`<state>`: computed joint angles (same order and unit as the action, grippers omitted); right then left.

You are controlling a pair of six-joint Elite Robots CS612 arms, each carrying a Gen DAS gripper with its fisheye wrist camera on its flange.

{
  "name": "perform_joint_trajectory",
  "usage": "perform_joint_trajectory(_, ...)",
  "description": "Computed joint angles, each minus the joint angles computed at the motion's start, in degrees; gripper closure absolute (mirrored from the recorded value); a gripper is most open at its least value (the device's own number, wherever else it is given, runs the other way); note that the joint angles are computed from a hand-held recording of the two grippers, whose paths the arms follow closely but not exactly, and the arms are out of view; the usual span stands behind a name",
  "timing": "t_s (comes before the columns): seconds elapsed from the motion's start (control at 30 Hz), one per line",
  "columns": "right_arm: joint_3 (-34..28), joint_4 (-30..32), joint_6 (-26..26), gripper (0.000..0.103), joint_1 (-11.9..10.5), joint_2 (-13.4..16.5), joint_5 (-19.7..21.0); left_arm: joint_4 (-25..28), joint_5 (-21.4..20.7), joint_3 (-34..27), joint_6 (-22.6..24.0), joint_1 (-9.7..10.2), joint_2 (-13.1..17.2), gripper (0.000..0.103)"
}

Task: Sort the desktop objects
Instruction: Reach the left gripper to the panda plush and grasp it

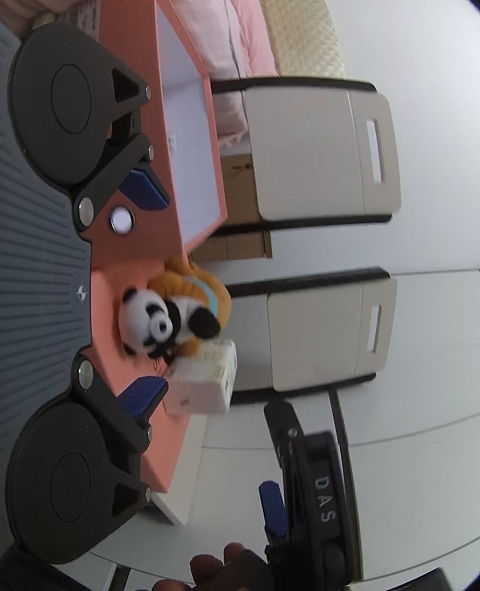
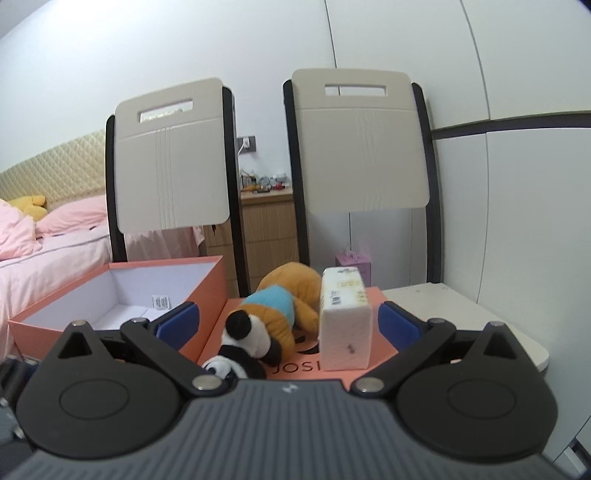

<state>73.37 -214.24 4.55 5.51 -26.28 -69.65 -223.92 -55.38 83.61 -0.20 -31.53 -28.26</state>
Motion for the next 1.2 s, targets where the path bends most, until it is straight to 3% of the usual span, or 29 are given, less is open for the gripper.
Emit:
perform_joint_trajectory(0.17,0.7,-2.3,3.6,0.000,-1.8,0.1,4.7,6.6,1.7,-6.1,1.5,-0.14,2.6,0.028)
perform_joint_trajectory(0.23,1.2,-3.3,4.6,0.000,-2.4,0.1,5.6,9.4,2.5,-8.6,2.3,-0.07,3.7,0.030)
perform_joint_trajectory(0.43,2.1,-3.3,7.1,0.000,-3.8,-0.1,6.4,18.9,6.5,-14.8,2.4,0.17,6.4,0.040)
perform_joint_trajectory(0.53,2.3,-2.5,6.9,0.000,-4.1,-0.1,6.1,19.3,7.2,-16.0,3.6,0.34,7.0,0.048)
perform_joint_trajectory(0.67,2.4,-1.7,7.0,0.000,-4.3,-0.2,6.1,18.3,6.0,-15.4,3.4,0.53,6.5,0.060)
perform_joint_trajectory(1.0,1.5,-1.8,8.0,0.000,-3.3,0.2,4.7,7.0,0.1,-9.5,5.3,0.72,1.9,0.062)
perform_joint_trajectory(1.1,0.7,-1.6,8.7,0.000,-2.9,0.5,4.7,2.4,-0.7,-8.0,6.8,1.04,0.4,0.062)
perform_joint_trajectory(1.2,-0.4,-0.8,9.1,0.000,-2.4,0.9,5.3,-1.5,1.8,-7.7,8.9,1.60,-0.2,0.062)
